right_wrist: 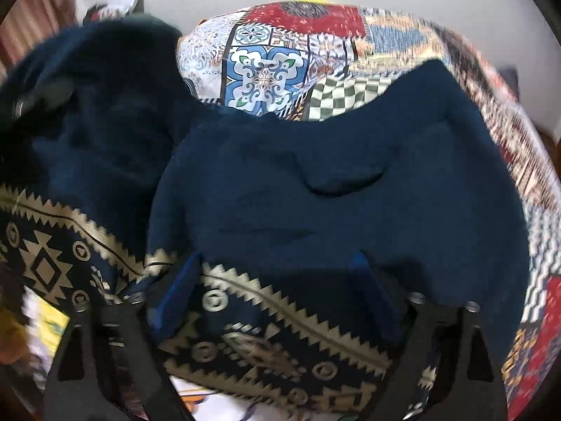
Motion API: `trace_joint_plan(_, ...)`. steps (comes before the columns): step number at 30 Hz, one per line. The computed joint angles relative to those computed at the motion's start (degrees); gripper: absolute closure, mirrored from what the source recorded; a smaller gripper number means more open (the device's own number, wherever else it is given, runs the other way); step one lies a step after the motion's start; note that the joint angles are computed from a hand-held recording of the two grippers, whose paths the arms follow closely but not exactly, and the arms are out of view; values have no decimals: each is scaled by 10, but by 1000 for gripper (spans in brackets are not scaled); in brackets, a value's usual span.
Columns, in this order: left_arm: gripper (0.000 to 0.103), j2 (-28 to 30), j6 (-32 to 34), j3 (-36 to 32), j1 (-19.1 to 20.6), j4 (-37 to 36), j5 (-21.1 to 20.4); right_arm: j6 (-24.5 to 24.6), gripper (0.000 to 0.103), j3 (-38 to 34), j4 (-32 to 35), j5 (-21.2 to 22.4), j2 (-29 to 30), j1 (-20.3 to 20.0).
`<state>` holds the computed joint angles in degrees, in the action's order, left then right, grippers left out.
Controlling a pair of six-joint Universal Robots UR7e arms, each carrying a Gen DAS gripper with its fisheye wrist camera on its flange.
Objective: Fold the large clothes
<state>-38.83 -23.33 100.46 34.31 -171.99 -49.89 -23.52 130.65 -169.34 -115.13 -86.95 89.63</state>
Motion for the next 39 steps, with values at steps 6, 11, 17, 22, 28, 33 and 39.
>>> trace_joint_plan(6, 90, 61, -7, -59, -17, 21, -46, -21, 13, 34, 65, 55, -127, -53)
trace_joint_plan(11, 90, 124, 10, -109, -39, 25, -95, -43, 13, 59, 79, 54, -237, -128)
trace_joint_plan(17, 90, 174, 63, -152, -47, 128, -169, -40, 13, 62, 146, 127, -354, -259)
trace_joint_plan(22, 82, 177, 104, -142, -51, 174, -157, -49, 13, 64, 180, 170, -412, -316)
trace_joint_plan(28, 27, 126, 126, -97, -69, 200, -238, -60, 13, 55, 193, 175, -431, -305)
trace_joint_plan(33, 26, 61, 125, -22, -78, 172, -232, -58, 13, 56, 175, 181, -429, -265)
trace_joint_plan(39, 15, 17, 111, 2, -84, 144, -114, -46, 13, 45, 142, 185, -375, -202)
